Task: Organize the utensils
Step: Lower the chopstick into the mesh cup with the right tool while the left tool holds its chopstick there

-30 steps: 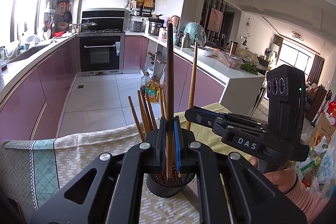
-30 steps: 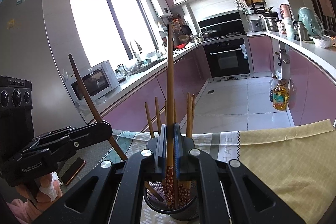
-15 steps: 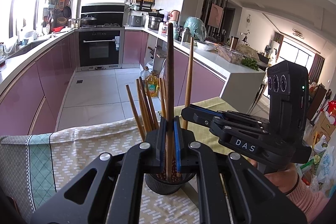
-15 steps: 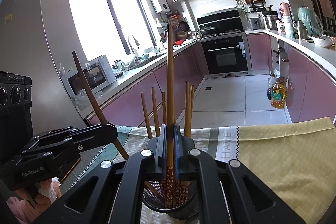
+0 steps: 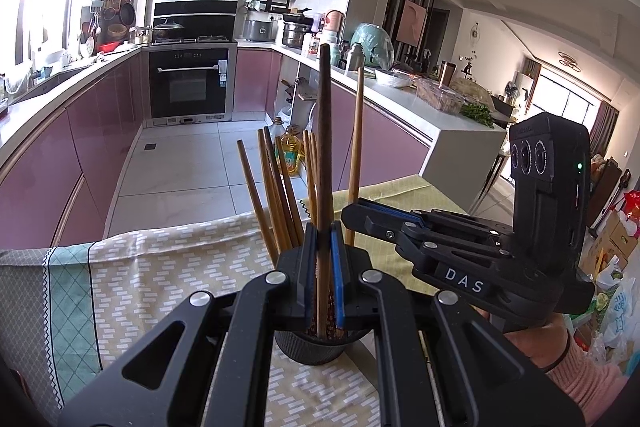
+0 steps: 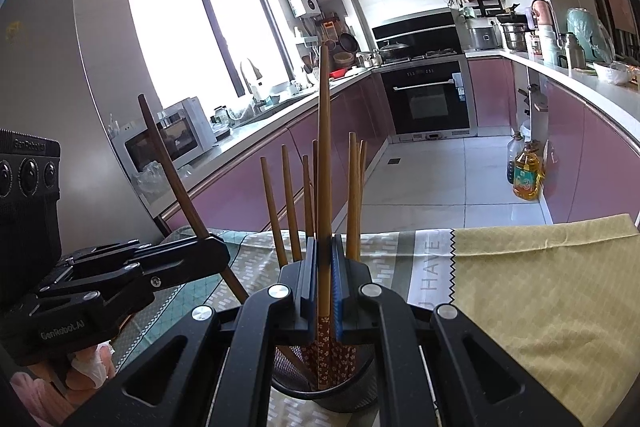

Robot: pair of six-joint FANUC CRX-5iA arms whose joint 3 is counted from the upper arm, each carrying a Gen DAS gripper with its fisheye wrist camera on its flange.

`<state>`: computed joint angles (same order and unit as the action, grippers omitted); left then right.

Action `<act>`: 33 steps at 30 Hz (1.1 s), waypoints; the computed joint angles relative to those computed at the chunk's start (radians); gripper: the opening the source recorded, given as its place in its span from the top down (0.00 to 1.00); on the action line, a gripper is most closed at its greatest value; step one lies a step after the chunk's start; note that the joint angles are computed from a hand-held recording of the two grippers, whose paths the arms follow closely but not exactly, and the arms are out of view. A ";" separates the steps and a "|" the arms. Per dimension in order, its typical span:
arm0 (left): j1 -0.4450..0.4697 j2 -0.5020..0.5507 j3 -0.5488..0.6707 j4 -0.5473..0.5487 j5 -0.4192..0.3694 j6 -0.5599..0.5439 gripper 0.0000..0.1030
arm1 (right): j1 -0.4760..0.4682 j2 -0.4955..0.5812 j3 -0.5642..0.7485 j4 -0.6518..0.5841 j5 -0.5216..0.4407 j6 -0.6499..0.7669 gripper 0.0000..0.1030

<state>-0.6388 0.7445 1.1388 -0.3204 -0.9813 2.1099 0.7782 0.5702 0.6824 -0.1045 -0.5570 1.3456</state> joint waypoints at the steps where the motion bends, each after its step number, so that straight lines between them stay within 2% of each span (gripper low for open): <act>1: 0.000 0.002 0.000 0.002 0.000 -0.002 0.93 | 0.001 0.001 -0.001 0.002 -0.002 -0.001 0.95; 21: 0.013 0.039 0.024 0.045 -0.020 -0.036 0.93 | 0.003 0.016 0.014 -0.006 -0.041 0.016 0.95; 33: 0.022 0.100 0.114 0.058 -0.079 -0.052 0.92 | 0.003 0.036 0.040 -0.013 -0.081 0.026 0.94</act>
